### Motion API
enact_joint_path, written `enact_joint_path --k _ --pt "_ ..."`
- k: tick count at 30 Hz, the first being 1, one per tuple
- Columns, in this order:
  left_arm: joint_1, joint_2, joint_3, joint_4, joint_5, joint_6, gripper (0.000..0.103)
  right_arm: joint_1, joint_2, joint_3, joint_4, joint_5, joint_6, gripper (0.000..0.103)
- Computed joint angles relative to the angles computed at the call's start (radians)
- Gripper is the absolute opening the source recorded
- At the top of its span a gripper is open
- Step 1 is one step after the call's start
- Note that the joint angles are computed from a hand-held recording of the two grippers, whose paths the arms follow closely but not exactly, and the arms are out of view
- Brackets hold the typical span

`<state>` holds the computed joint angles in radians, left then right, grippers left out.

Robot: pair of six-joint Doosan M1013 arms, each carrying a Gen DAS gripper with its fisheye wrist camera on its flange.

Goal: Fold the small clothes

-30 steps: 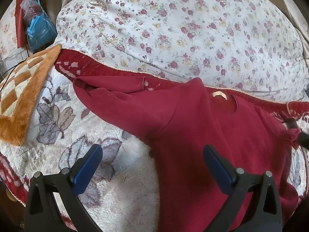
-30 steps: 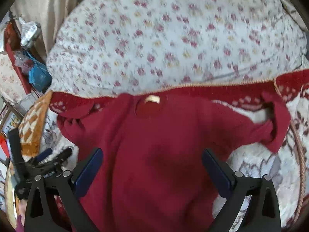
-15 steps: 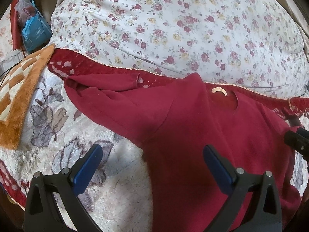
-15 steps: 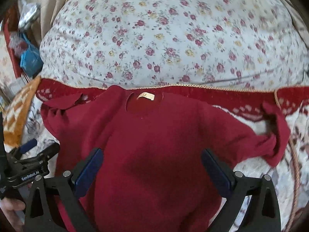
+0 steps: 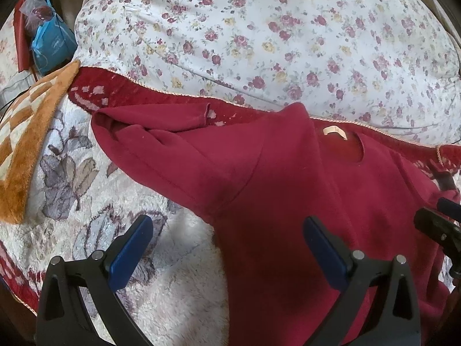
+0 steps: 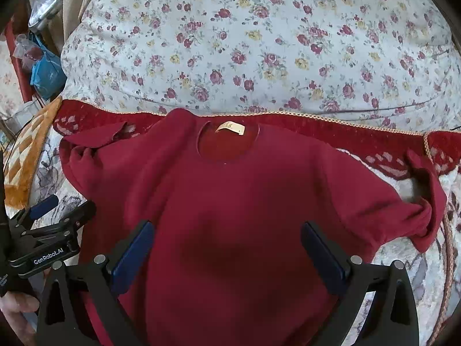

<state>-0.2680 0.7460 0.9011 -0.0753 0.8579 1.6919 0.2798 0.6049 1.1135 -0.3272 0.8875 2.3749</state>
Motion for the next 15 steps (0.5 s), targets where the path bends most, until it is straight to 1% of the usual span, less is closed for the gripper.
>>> enact_joint_path --k 9,15 --pt "0.004 0.013 -0.018 0.001 0.013 -0.008 0.103 0.007 0.015 -0.019 -0.017 0.011 0.0 0.103" --pt "0.006 0.018 -0.025 0.002 0.018 -0.011 0.103 0.015 0.021 -0.027 -0.083 0.004 0.017 0.103"
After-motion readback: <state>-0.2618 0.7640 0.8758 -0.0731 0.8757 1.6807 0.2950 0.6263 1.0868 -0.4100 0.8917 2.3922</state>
